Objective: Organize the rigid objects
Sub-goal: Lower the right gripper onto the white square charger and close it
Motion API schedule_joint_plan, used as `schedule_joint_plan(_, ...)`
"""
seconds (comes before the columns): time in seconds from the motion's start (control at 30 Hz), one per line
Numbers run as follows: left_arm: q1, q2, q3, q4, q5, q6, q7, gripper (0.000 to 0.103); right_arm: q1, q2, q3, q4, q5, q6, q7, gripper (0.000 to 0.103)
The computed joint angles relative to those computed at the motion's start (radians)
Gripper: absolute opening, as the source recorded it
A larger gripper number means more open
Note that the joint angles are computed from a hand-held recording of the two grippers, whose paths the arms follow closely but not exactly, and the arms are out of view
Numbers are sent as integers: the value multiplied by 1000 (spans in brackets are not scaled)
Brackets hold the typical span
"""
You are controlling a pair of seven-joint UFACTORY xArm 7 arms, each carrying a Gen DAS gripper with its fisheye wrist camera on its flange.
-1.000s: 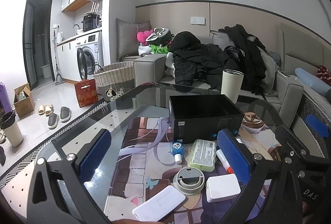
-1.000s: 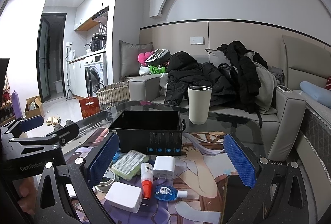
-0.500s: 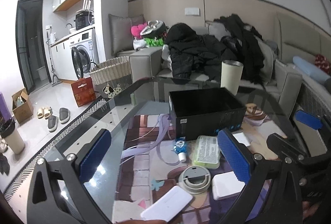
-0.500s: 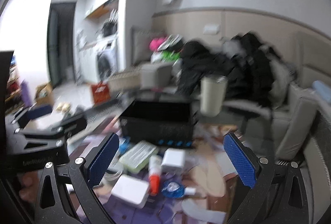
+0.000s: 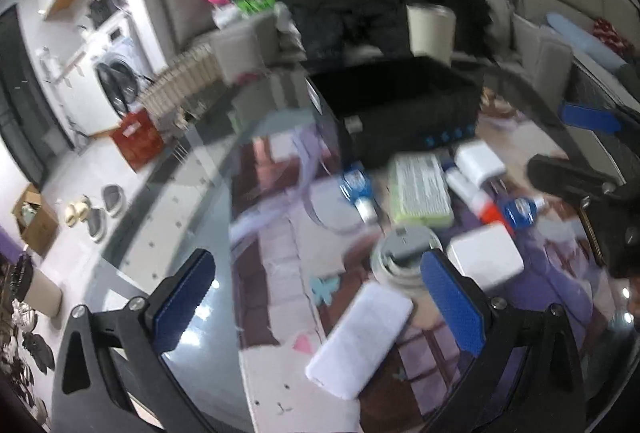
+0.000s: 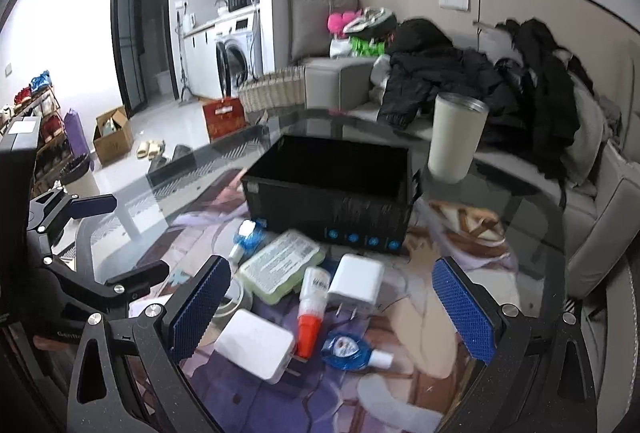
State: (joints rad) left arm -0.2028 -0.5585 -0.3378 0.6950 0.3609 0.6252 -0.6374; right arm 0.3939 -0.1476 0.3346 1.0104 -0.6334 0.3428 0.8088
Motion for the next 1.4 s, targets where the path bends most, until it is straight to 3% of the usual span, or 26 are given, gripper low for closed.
schedule_joint_plan(0.13, -47, 31, 37, 9, -49, 41, 90, 103, 71, 65, -26, 53, 182, 87, -236, 103)
schedule_joint_plan(0.23, -57, 37, 32, 7, -50, 67, 115, 103, 100, 101, -34, 77, 237, 130, -327, 103)
schedule_joint_plan(0.7, -91, 58, 71, -31, -108, 86, 197, 102, 171, 210, -56, 137, 363, 197, -490, 101)
schedule_joint_plan(0.83, -110, 52, 122, -55, -195, 54, 235, 103, 171, 218, -55, 127, 493, 176, -584, 97)
schedule_joint_plan(0.9, -118, 48, 147, -76, -246, 23, 258, 103, 178, 210, -56, 120, 493, 178, -592, 93)
schedule_joint_plan(0.97, -117, 40, 154, -94, -278, -2, 267, 103, 181, 202, -57, 113, 498, 180, -594, 82)
schedule_joint_plan(1.03, -103, 31, 134, -107, -270, -20, 258, 103, 178, 195, -55, 108, 551, 194, -619, 70)
schedule_joint_plan(1.1, -94, 26, 122, -111, -268, -22, 244, 103, 151, 195, -34, 111, 651, 228, -666, 66)
schedule_joint_plan(1.17, -97, 28, 124, -102, -276, -4, 250, 102, 173, 190, -54, 113, 634, 243, -649, 60)
schedule_joint_plan(1.23, -122, 29, 140, -92, -295, 3, 296, 88, 175, 187, -51, 116, 660, 261, -658, 59)
schedule_joint_plan(1.3, -157, 29, 157, -81, -326, 7, 359, 61, 173, 183, -48, 119, 732, 276, -693, 59)
schedule_joint_plan(1.4, -179, 32, 159, -66, -358, 16, 414, 41, 172, 186, -48, 129, 792, 288, -711, 60)
